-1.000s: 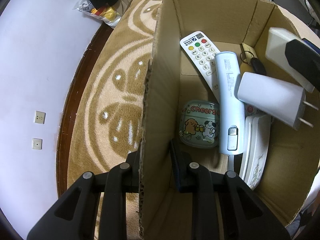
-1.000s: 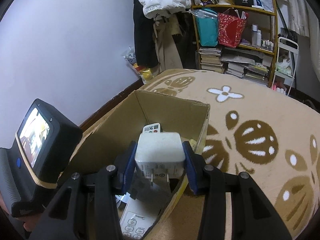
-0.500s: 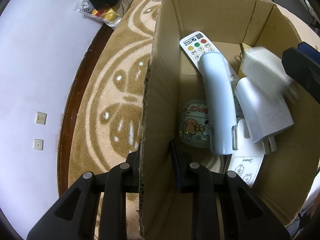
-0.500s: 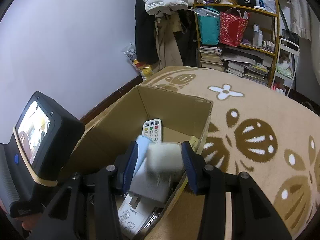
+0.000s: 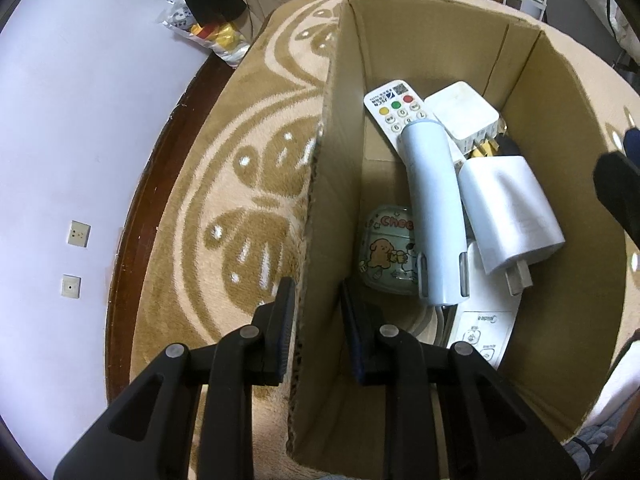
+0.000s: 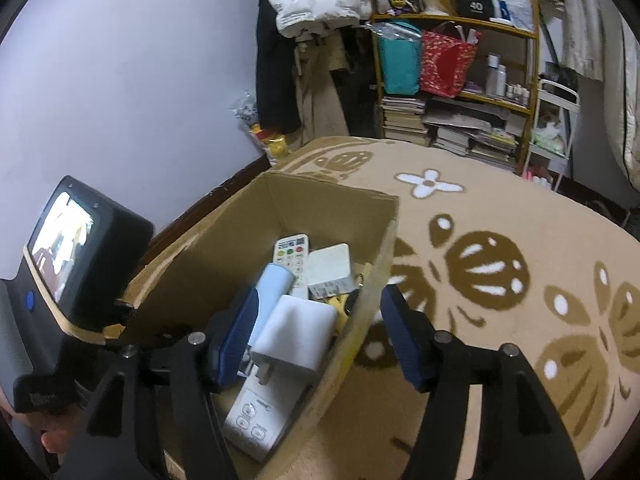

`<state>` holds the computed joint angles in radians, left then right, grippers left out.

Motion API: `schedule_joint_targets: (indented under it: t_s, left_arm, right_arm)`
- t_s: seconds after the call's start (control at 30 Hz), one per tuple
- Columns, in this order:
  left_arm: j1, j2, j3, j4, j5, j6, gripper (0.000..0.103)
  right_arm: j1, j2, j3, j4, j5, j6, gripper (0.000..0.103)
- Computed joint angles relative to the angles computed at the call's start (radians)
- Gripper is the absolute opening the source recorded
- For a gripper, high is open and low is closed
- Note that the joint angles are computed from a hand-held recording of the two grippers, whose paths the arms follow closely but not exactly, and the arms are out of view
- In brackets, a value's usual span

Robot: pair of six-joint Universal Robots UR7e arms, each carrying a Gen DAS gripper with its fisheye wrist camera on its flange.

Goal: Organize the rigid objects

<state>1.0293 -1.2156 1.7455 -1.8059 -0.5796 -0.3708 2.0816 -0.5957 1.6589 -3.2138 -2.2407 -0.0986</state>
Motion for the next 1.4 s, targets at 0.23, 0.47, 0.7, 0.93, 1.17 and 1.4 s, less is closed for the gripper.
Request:
schedule_joint_targets:
  t_s: [0.23, 0.47, 0.7, 0.93, 1.17, 1.4]
  left_arm:
    - [-0.033, -0.043, 0.042, -0.034, 0.012, 0.031, 0.023]
    - [-0.063, -0.094, 0.080, -0.106, 0.013, 0.075, 0.032]
    - [-0.094, -0.149, 0.137, -0.217, 0.030, 0.136, 0.060]
    - [-0.166, -0.230, 0.232, -0.395, 0.051, 0.256, 0.085]
    - [-0.219, -0.317, 0.318, -0.561, 0.046, 0.320, 0.098]
    - [-0.292, -0.375, 0.415, -0.727, 0.132, 0.387, 0.102]
  right_arm:
    - [0.016, -0.044, 0.050, -0.001, -0.085, 0.072, 0.085]
    - [0.051, -0.079, 0.090, 0.023, -0.158, 0.112, 0.094]
    - [0.096, -0.104, 0.155, -0.069, -0.212, 0.118, 0.103]
    - [0.123, -0.138, 0.223, -0.114, -0.250, 0.191, 0.103]
    - [0.164, -0.141, 0.248, -0.223, -0.290, 0.153, 0.103]
    - [0.194, -0.128, 0.280, -0.351, -0.325, 0.103, 0.103]
